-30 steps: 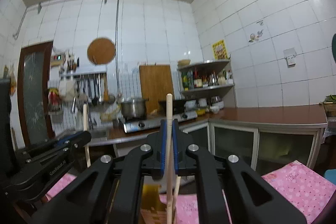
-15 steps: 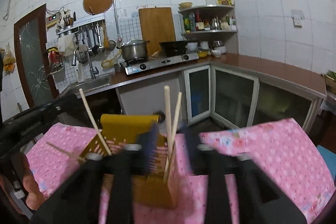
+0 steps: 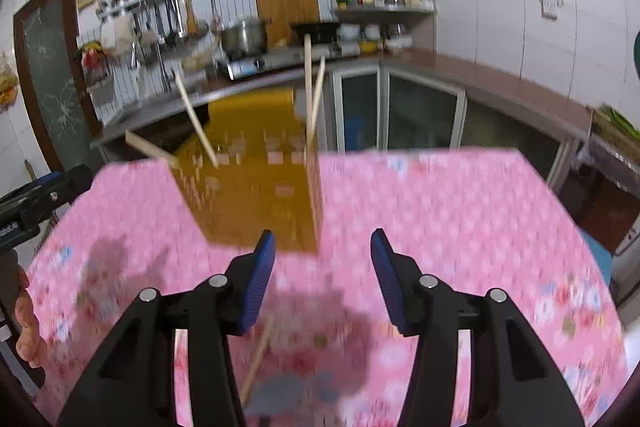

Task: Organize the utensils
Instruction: 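Open both tools to release the chopsticks and pull back, then close the left tool on a chopstick while the right tool grasps another chopstick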

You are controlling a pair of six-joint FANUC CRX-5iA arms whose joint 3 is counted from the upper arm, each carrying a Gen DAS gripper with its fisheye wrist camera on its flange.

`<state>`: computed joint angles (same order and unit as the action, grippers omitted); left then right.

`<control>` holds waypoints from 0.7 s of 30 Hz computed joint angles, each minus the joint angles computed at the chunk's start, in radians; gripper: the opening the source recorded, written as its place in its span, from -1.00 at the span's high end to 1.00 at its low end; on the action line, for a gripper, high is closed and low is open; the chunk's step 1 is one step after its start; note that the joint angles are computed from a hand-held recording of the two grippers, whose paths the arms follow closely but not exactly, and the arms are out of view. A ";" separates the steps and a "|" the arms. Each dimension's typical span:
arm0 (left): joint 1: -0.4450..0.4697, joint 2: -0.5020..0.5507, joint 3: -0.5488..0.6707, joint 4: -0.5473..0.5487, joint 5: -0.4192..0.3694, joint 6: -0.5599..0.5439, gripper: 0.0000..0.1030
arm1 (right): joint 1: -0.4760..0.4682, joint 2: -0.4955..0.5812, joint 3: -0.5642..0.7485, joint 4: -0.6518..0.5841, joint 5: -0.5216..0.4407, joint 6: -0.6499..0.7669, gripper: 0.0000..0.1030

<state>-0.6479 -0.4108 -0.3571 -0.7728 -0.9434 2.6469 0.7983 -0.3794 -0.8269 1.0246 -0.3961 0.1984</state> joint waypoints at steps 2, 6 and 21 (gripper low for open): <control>0.013 -0.005 -0.035 0.049 0.016 -0.019 -0.86 | 0.030 -0.008 -0.013 -0.062 -0.030 0.022 0.03; 0.038 0.011 -0.083 0.129 0.031 -0.053 -0.86 | 0.083 -0.012 -0.038 -0.181 -0.080 0.034 0.04; 0.083 0.075 -0.166 0.329 0.106 -0.167 -0.48 | 0.261 -0.025 -0.067 -0.379 -0.211 0.092 0.20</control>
<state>-0.5651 -0.3355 -0.5230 -0.4437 -0.8371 2.4795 1.0593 -0.4049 -0.8943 0.6459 -0.6074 0.2901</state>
